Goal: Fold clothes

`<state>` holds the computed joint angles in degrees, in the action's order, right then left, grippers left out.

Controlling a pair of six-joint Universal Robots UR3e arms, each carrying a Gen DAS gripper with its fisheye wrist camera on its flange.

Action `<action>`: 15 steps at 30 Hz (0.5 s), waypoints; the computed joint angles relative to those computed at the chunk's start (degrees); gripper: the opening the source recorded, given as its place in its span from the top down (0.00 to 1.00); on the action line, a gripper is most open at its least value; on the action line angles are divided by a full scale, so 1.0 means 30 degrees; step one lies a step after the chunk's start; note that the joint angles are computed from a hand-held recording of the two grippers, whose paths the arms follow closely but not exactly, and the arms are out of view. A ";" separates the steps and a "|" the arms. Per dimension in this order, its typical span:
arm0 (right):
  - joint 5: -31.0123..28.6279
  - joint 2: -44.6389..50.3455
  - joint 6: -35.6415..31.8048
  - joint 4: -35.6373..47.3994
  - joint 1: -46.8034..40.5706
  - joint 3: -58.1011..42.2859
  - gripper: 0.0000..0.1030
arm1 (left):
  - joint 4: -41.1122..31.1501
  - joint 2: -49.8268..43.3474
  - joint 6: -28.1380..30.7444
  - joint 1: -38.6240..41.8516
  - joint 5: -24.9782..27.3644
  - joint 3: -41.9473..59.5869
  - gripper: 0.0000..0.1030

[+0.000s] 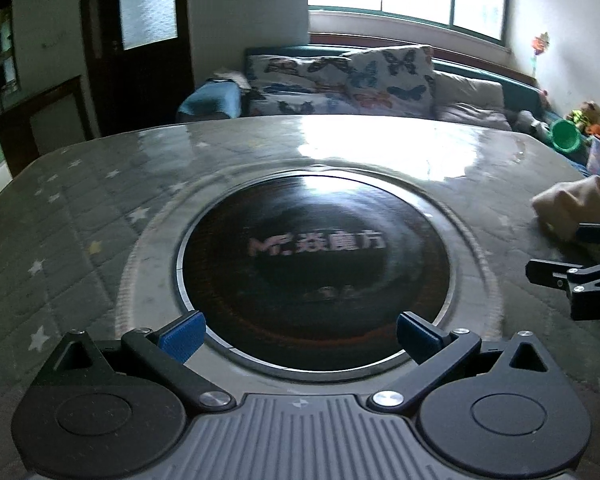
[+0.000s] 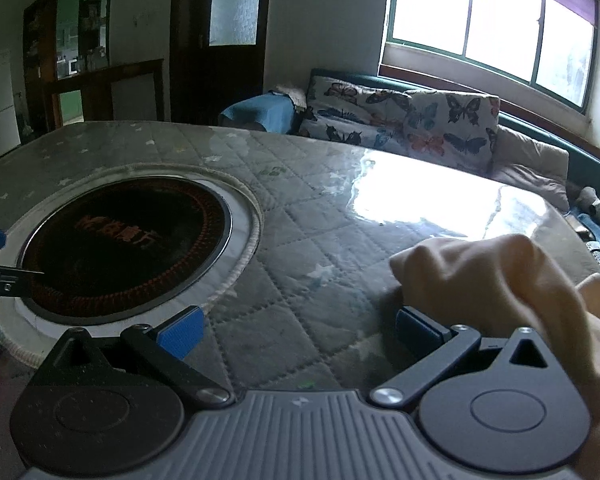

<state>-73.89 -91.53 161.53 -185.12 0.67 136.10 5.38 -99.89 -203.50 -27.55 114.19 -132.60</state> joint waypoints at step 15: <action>0.1624 -0.6133 -0.1864 0.2963 -0.2637 0.2878 0.00 | -0.2279 -0.1194 0.0367 -0.1941 -0.0479 0.3650 0.00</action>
<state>-69.02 -109.93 155.94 -176.23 -7.24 144.73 -1.46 -103.47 -202.40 -33.38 112.76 -121.65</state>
